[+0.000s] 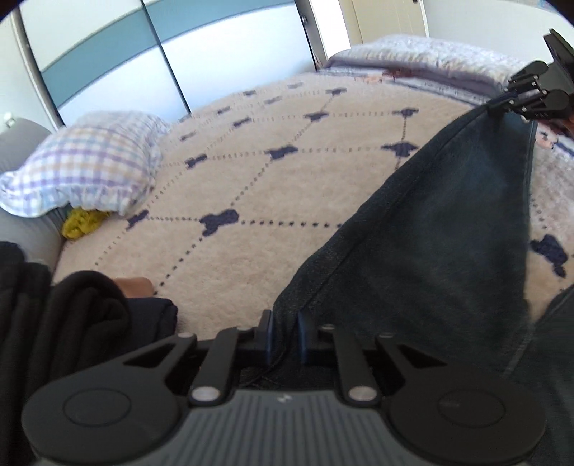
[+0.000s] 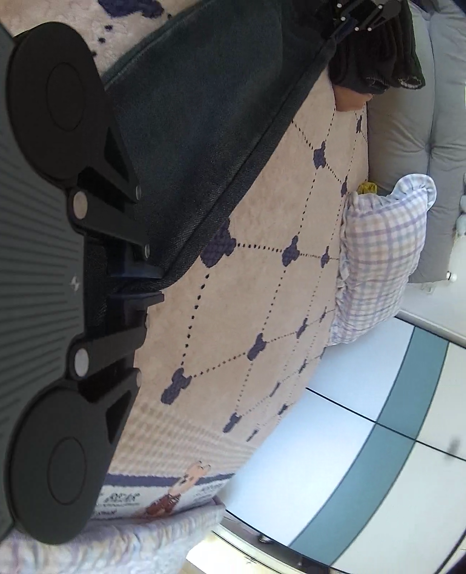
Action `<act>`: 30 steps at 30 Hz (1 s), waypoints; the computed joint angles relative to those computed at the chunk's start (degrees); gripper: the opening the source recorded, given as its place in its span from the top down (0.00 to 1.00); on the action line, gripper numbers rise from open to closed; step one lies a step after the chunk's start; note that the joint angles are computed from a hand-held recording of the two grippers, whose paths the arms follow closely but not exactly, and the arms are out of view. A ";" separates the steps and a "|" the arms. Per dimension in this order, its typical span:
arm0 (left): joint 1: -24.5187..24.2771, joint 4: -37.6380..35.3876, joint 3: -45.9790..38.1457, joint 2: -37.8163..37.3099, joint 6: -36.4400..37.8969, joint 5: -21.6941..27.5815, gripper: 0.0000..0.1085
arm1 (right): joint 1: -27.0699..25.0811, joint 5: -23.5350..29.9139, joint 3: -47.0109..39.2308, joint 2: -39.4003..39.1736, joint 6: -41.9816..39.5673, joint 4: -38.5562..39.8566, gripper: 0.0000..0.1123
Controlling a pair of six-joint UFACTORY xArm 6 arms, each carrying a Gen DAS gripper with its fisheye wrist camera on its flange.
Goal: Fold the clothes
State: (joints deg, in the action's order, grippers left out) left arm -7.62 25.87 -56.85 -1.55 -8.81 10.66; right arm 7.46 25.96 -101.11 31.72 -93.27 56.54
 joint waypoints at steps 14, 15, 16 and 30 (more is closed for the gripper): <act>-7.11 39.61 32.27 -38.87 -49.92 -0.37 0.85 | -5.05 -1.23 55.38 -50.11 -9.12 12.02 0.93; -7.92 40.48 33.83 -40.60 -51.55 0.59 0.85 | -5.50 -1.05 58.85 -53.27 -7.79 11.48 0.94; -8.42 40.64 35.33 -42.13 -52.94 1.48 0.85 | -5.59 -1.84 61.84 -55.80 -6.77 11.31 0.94; -7.27 25.80 47.28 -54.73 -68.91 1.51 0.55 | -13.15 -4.10 69.65 -57.60 21.25 20.53 0.58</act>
State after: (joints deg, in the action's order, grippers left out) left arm -14.89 51.67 -9.57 -56.28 -77.72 12.16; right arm -5.68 21.86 -31.46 -25.88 -72.02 77.07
